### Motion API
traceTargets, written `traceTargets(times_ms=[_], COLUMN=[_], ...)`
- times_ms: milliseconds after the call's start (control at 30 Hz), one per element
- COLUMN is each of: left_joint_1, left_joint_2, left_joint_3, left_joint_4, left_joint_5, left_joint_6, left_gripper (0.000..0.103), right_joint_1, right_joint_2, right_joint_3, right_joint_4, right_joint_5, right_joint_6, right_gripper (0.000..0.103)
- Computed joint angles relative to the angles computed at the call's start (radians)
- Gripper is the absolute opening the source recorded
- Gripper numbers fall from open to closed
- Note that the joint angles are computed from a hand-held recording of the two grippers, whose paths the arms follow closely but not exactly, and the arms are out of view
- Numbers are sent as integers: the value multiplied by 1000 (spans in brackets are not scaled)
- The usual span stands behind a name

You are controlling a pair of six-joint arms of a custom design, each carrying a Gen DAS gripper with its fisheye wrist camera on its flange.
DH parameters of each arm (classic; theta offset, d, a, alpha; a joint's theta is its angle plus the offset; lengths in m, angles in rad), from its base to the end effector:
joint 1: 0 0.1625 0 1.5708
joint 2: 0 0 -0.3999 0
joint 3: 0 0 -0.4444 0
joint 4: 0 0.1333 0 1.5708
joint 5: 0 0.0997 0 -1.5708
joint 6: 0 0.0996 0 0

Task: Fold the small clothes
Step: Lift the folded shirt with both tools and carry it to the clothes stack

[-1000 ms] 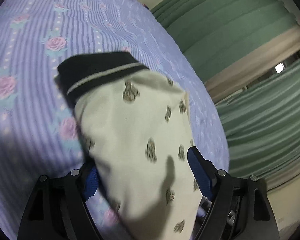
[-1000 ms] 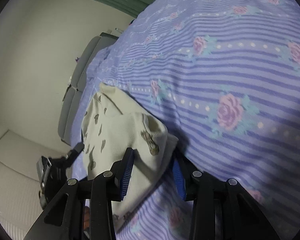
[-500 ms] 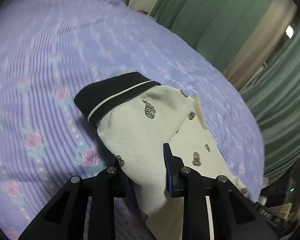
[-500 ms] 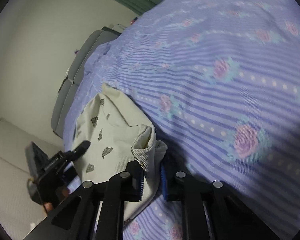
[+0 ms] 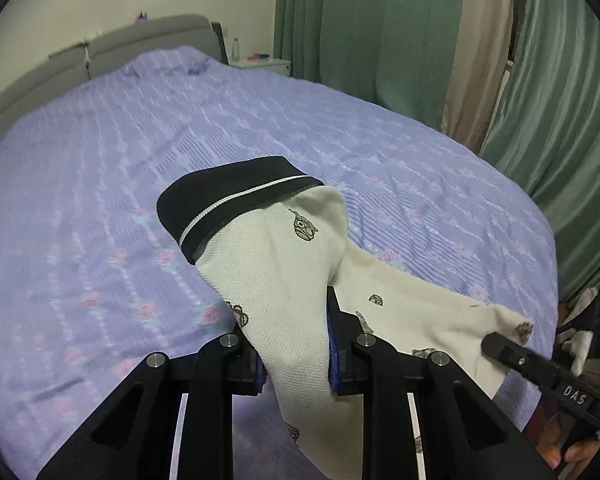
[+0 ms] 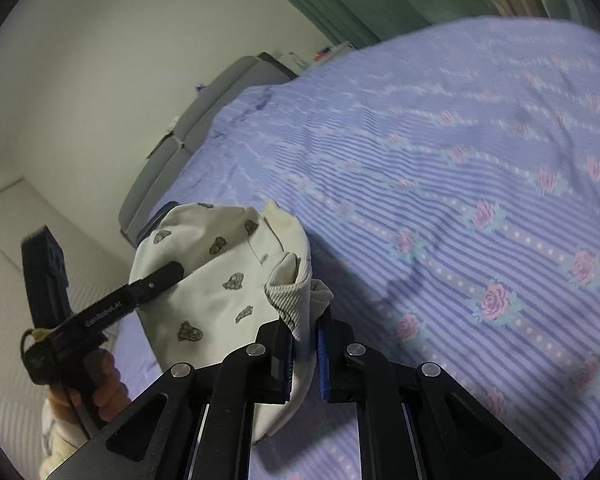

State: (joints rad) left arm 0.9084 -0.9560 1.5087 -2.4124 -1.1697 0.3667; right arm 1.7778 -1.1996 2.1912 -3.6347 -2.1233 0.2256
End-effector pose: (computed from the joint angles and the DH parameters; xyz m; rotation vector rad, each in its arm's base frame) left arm -0.3135 -0.6820 0.1964 1.2821 2.4331 -0.4778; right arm 0.1842 -0.4829 0.2103 -0.4287 -2.4081 1.5466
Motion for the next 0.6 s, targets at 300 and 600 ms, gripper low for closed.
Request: traceTargets(times_ms=[300,600], left_joint_1=[-70,-115], left_joint_2=[-236,-469], left_joint_3=[201,298], left_joint_4=[-74,-84], left_joint_5=[77,139], left_joint_6=[51,90], left_gripper=[23,23], right_joint_1=[154,314], right_joint_2=[-12,65], right_joint_3=[4,-47], right_joint_4=[15,-2], right_joint_5=[-61,-69], right_joint_6=[-75,-148], right_gripper=[11,10])
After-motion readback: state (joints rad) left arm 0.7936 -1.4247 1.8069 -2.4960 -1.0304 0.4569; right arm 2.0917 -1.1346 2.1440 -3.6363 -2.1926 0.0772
